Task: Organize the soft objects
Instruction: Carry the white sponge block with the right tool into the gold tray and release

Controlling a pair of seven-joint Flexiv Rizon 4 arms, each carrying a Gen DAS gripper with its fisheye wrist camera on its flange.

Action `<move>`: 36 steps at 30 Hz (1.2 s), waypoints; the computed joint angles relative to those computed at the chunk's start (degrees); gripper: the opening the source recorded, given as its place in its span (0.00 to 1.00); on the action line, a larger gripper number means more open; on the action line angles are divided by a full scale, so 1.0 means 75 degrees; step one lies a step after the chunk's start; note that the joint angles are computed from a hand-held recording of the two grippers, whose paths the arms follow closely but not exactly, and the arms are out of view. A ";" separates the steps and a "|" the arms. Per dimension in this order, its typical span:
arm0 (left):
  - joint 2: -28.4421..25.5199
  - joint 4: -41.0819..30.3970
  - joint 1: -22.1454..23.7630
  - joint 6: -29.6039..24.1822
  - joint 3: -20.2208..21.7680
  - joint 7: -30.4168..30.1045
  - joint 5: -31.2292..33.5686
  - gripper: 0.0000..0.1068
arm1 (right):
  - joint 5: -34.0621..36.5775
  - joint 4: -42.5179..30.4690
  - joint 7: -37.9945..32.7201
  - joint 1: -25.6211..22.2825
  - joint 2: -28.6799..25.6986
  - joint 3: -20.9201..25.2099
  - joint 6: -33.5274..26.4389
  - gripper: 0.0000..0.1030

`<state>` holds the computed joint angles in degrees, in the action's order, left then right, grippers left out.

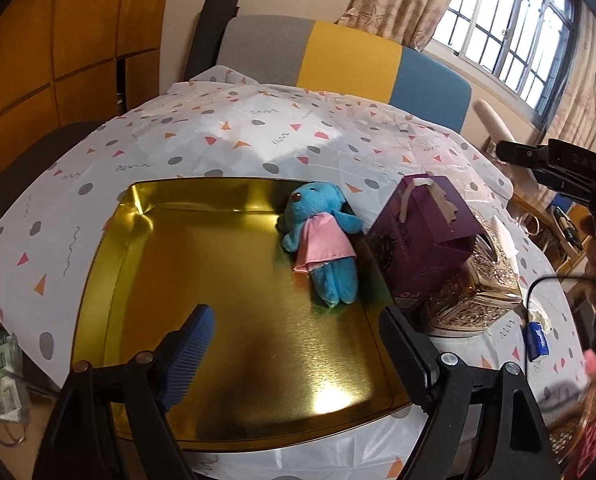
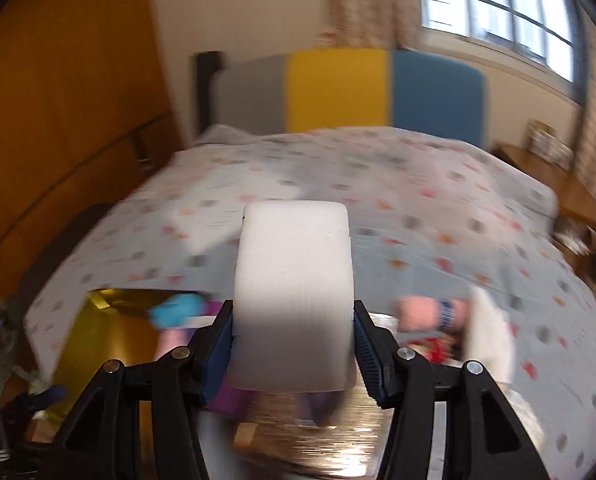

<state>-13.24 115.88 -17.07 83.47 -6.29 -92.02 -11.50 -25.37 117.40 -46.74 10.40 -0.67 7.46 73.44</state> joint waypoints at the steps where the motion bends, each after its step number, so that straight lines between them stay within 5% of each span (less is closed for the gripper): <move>1: 0.0006 0.0000 -0.0027 -0.0014 0.0071 -0.0071 0.0063 0.79 | 0.0130 -0.0107 -0.0178 0.0113 -0.0086 0.0093 0.0011 0.54; 11: 0.0019 0.0050 -0.0037 -0.0026 0.0380 -0.0633 0.0461 0.80 | 0.1466 -0.0301 -0.1522 0.1127 -0.0439 0.0726 -0.0250 0.54; 24: 0.0075 0.0108 0.0065 -0.0184 0.0684 -0.1407 0.1014 0.80 | 0.2762 -0.0120 -0.2040 0.1510 -0.0714 0.0962 -0.0604 0.56; 29: 0.0118 0.0124 0.0123 -0.0217 0.0896 -0.1819 0.1280 0.81 | 0.2363 -0.0050 -0.1659 0.1674 -0.0919 0.0843 -0.0597 0.56; 31: 0.0144 0.0128 0.0147 -0.0250 0.0968 -0.1973 0.1409 0.81 | 0.2251 -0.0025 -0.1564 0.1696 -0.0979 0.0809 -0.0543 0.58; 33: 0.0163 0.0127 0.0182 -0.0280 0.0985 -0.2082 0.1495 0.81 | 0.2380 -0.0053 -0.1637 0.1666 -0.1075 0.0848 -0.0473 0.76; 36: 0.0190 0.0107 0.0214 -0.0331 0.0973 -0.2182 0.1615 0.81 | 0.2586 -0.0052 -0.1679 0.1628 -0.1114 0.0886 -0.0343 0.79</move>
<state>-11.82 116.68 -15.47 80.99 1.01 -108.39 0.61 -5.97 117.01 -59.33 22.61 -9.03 14.10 70.87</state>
